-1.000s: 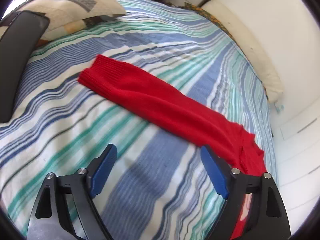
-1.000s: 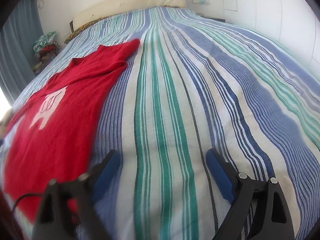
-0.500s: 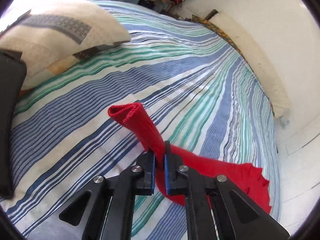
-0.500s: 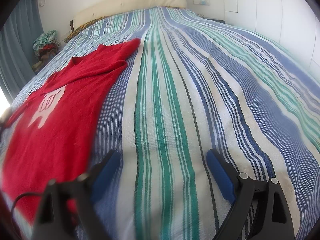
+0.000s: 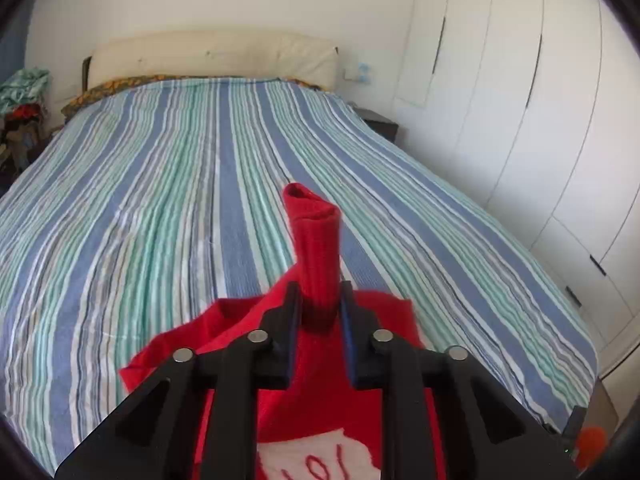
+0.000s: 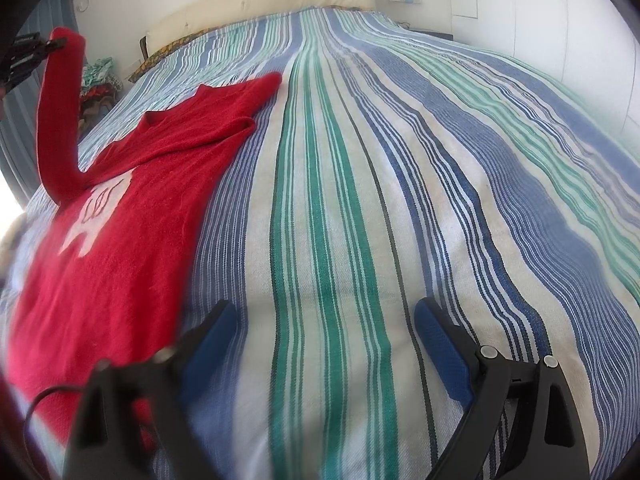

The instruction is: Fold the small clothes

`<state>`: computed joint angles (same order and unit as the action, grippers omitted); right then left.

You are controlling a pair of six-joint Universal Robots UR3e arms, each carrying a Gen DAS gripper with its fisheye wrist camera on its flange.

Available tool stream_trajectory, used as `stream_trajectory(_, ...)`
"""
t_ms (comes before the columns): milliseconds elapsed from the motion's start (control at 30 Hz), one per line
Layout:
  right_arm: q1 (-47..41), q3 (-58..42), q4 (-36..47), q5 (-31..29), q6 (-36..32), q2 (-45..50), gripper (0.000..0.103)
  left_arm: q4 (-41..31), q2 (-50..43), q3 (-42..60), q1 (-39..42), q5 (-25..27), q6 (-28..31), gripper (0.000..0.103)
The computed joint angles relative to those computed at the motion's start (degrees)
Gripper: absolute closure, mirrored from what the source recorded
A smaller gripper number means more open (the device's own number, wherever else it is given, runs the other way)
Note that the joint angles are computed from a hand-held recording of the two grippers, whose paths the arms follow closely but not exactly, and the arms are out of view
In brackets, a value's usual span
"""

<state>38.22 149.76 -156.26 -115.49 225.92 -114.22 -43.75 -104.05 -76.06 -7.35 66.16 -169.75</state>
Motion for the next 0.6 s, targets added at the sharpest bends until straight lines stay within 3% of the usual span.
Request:
stream_trajectory(33, -0.36, 0.02, 0.19, 0.34, -0.28, -0.33, 0.013, -0.91, -1.62, 0.2, -2.89, 2.95, 0.3, 0.035)
stream_trajectory(67, -0.73, 0.06, 0.41, 0.68, -0.57, -0.69, 0.013, 0.41, -1.85, -1.99, -4.56, 4.81, 0.36, 0.032)
stream_trajectory(133, -1.41, 0.25, 0.88, 1.44, -1.08, -1.63, 0.013, 4.87, 1.54, -11.21, -3.9, 3.51, 0.93, 0.032)
stream_trajectory(267, -4.02, 1.85, 1.38, 4.15, -2.95, -5.55, 0.013, 7.18, 14.23, -30.52, 7.41, -2.19, 5.78, 0.032)
stream_trajectory(333, -4.86, 2.48, 1.05, 5.05, -3.82, -6.37, 0.013, 6.03, 21.97, -39.01, 14.39, -2.1, 11.29, 0.033)
stream_trajectory(467, -4.35, 2.31, 0.18, 4.82, -4.27, -5.13, 0.01, 0.07, 30.6, -47.06, 27.35, -2.43, 28.64, 0.034)
stream_trajectory(533, -3.81, 2.09, -0.21, 4.34, -4.2, -4.2, 0.009, -0.13, 32.02, -50.01, 28.11, -0.91, 34.8, 0.034)
stream_trajectory(600, -3.5, 1.97, -0.32, 4.13, -4.08, -3.78, 0.009, 7.89, 28.72, -52.75, 24.37, 2.64, 35.21, 0.033)
